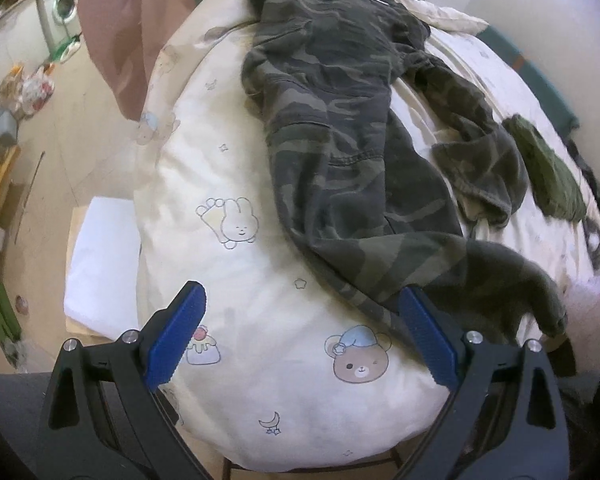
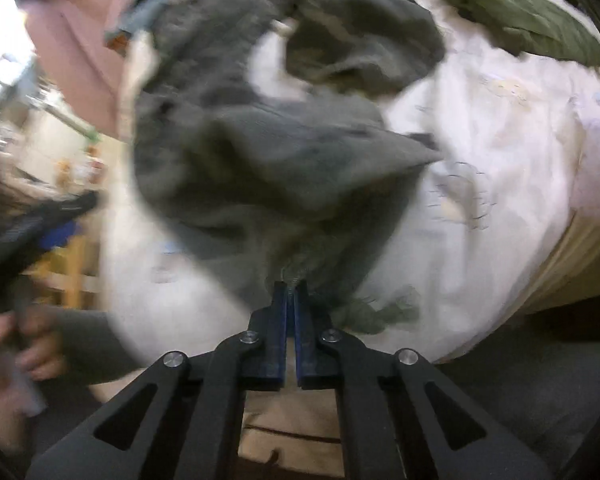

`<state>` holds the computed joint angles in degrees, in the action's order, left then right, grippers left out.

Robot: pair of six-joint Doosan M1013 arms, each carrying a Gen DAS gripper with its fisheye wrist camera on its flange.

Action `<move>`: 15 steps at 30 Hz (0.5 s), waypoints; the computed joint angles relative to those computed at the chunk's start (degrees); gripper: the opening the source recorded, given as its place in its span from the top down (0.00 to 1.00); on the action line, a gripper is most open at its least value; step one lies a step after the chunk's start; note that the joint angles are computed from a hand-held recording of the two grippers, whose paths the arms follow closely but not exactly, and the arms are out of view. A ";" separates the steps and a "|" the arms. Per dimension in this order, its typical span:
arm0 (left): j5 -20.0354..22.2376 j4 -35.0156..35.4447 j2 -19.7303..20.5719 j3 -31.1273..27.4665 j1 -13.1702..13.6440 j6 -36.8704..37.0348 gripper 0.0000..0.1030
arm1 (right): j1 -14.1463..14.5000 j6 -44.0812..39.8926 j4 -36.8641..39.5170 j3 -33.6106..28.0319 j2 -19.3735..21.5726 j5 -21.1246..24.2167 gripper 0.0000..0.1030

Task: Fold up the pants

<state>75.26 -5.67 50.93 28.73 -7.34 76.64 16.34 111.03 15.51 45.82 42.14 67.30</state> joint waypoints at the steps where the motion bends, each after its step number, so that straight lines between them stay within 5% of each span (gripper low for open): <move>1: -0.01 -0.09 -0.05 0.07 0.21 -0.48 0.07 | 0.06 -0.79 2.56 1.52 -1.54 -1.63 0.98; 5: -0.07 -0.07 -0.29 0.55 1.01 -2.83 0.07 | 0.53 -6.23 12.98 3.18 -4.21 -1.06 0.98; 8: 0.66 -0.97 -0.22 0.57 1.66 -4.70 0.07 | 1.51 -10.79 19.66 3.30 -4.70 3.65 0.98; 15: 1.38 -1.18 -0.16 0.26 2.11 -6.52 0.07 | 3.20 -9.84 32.06 -8.04 6.36 24.09 0.93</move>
